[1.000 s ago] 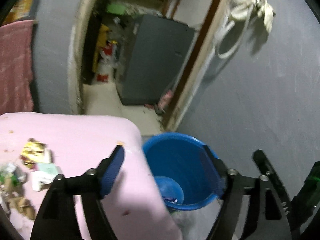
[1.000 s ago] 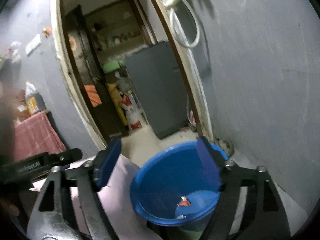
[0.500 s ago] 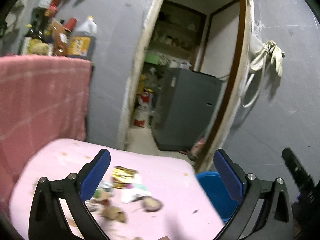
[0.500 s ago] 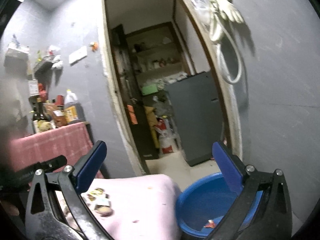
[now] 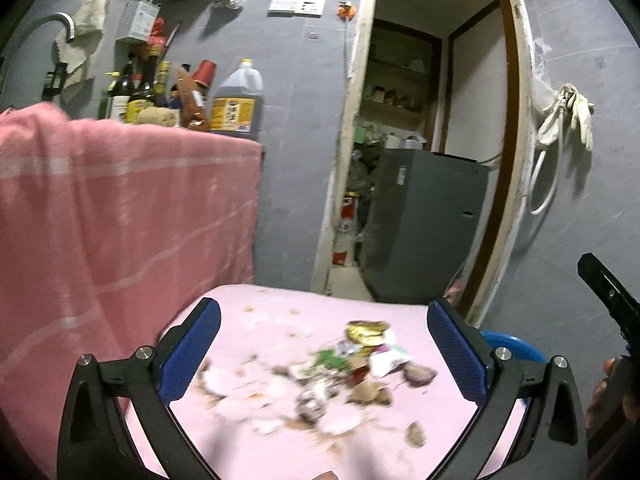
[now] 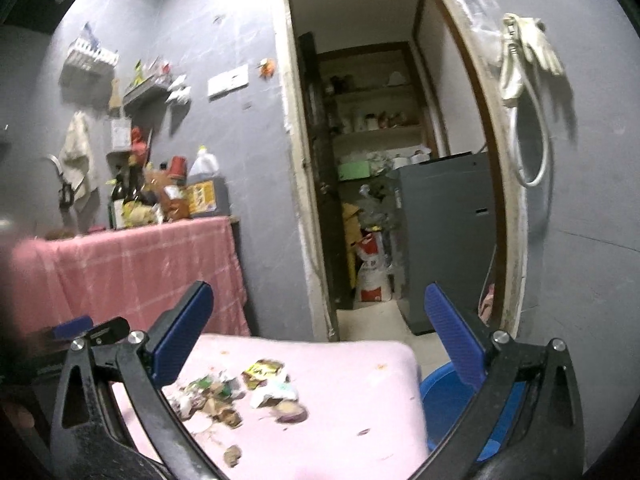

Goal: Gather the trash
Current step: 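Move both open tools back over the trash pile on the table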

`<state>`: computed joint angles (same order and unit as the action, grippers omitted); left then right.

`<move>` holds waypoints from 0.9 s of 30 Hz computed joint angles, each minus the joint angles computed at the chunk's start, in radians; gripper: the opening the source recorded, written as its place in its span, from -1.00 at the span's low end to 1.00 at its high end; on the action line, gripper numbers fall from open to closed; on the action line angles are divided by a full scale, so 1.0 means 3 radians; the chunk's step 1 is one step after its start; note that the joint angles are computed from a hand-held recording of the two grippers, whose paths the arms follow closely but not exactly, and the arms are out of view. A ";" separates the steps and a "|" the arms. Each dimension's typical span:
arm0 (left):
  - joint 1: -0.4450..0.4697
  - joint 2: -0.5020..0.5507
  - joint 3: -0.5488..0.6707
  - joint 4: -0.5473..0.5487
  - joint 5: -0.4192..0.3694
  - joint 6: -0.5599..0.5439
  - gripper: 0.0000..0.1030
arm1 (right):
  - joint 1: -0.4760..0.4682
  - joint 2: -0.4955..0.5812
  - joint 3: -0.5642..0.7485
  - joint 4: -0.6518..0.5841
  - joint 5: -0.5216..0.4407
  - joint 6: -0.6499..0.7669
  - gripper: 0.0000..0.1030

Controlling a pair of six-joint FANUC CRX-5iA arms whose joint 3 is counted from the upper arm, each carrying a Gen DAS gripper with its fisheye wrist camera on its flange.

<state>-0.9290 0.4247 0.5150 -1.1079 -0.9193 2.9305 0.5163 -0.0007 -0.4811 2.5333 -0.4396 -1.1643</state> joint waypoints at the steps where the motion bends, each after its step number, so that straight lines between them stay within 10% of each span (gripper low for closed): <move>1: -0.0005 -0.0035 -0.0063 -0.0014 -0.0020 0.0020 0.97 | 0.0026 0.0026 0.0015 -0.0030 0.0032 0.0034 1.00; 20: 0.0358 -0.0134 -0.0482 0.0807 0.0279 -0.0660 0.97 | 0.0550 0.0405 -0.0023 -0.1782 0.0312 0.1532 0.98; 27: 0.0529 -0.0069 -0.0480 0.1236 0.0408 -0.0984 0.96 | 0.0694 0.0529 0.0082 -0.2638 0.0473 0.2344 0.68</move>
